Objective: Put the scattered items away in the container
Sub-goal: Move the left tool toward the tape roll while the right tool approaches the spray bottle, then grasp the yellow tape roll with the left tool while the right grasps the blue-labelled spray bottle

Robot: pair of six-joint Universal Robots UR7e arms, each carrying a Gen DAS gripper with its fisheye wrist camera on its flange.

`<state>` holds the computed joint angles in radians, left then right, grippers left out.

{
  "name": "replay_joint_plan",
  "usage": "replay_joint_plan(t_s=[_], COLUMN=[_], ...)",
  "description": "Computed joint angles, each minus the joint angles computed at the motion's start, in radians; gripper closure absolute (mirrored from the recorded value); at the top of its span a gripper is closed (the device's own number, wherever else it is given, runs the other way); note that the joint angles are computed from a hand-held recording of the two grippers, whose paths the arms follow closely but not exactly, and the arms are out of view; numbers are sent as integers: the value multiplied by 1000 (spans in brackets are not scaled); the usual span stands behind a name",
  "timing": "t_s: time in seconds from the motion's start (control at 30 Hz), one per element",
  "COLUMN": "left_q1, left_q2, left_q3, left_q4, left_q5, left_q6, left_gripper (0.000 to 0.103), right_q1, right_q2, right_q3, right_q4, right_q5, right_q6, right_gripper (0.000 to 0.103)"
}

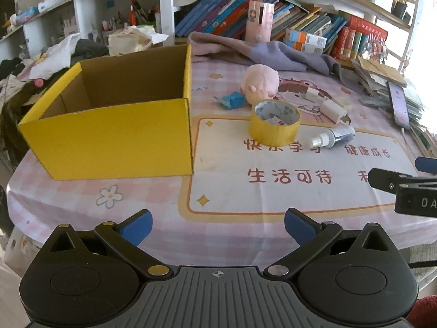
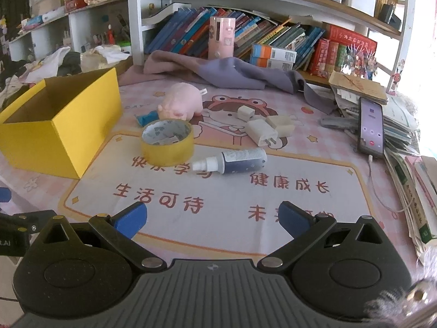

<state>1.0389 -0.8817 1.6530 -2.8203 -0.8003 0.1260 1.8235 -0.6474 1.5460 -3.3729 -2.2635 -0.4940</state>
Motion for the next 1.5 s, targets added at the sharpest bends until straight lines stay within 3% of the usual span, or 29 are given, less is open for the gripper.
replay_joint_plan(t_s=[0.7,0.97,1.03,1.27,1.5], left_q1=[-4,-17,-20,-28,-29], left_q2=[201,263,275,307,334], left_q3=[-254,-338,-357,-409,-470], left_q4=[85,150,175,246,289], left_q5=[-22,17,35,81,88], left_q6=[3,-45,-67,-147,-215], left_gripper=[0,0,0,0,0], right_q1=[-86,-131,-144,-175,-199], right_q2=[27,35,36,64,106], right_q3=[-225,-321,-347,-407,-519], right_q4=[199,358,422,473,660], right_q5=[91,178,214,294,375], right_q6=[-74,-103,-144,-379,-562], right_gripper=[0,0,0,4,25])
